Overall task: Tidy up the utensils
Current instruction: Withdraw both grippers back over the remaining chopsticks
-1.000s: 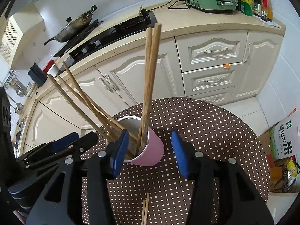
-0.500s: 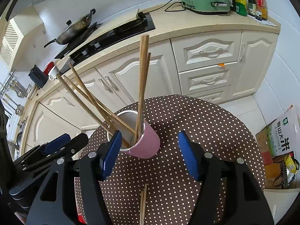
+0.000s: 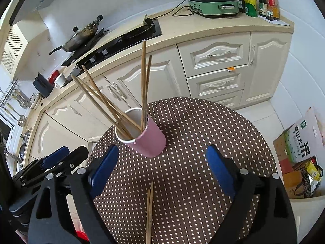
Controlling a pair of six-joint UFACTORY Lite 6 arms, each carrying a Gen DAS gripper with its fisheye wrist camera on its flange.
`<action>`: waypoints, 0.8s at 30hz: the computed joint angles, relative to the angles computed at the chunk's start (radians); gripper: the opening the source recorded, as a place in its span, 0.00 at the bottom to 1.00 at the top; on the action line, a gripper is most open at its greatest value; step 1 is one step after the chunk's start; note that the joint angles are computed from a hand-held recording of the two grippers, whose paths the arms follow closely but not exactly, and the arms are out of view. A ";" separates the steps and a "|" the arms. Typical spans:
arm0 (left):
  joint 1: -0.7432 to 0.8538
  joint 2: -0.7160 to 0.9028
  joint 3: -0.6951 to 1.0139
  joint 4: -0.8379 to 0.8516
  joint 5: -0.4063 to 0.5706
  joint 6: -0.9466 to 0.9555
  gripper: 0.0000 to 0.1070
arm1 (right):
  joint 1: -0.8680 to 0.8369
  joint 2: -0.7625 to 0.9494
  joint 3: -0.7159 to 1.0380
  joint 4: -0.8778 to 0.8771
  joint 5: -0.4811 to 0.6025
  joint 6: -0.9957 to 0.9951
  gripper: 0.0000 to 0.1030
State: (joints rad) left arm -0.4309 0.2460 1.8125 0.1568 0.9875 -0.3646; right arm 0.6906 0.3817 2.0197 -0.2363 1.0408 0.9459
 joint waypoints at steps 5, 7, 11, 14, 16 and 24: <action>-0.036 -0.110 -0.131 0.028 -0.008 -0.052 0.55 | 0.038 -0.086 -0.115 -0.028 0.004 0.044 0.90; -0.056 -0.157 -0.193 0.049 -0.009 -0.083 0.55 | 0.056 -0.114 -0.156 -0.036 0.012 0.061 0.90; -0.080 -0.224 -0.279 0.063 0.000 -0.122 0.56 | 0.084 -0.172 -0.250 -0.036 0.010 0.085 0.90; -0.101 -0.274 -0.348 0.081 0.000 -0.157 0.56 | 0.105 -0.218 -0.326 -0.024 0.005 0.109 0.91; -0.118 -0.309 -0.397 0.096 0.002 -0.183 0.56 | 0.121 -0.242 -0.373 -0.019 0.000 0.125 0.91; -0.162 -0.401 -0.544 0.125 0.013 -0.257 0.57 | 0.173 -0.283 -0.492 -0.002 -0.005 0.166 0.91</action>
State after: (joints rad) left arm -0.5928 -0.1547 1.2683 0.2815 1.0010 -0.6214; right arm 0.8640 0.0988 1.5279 -0.2379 1.0361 1.1116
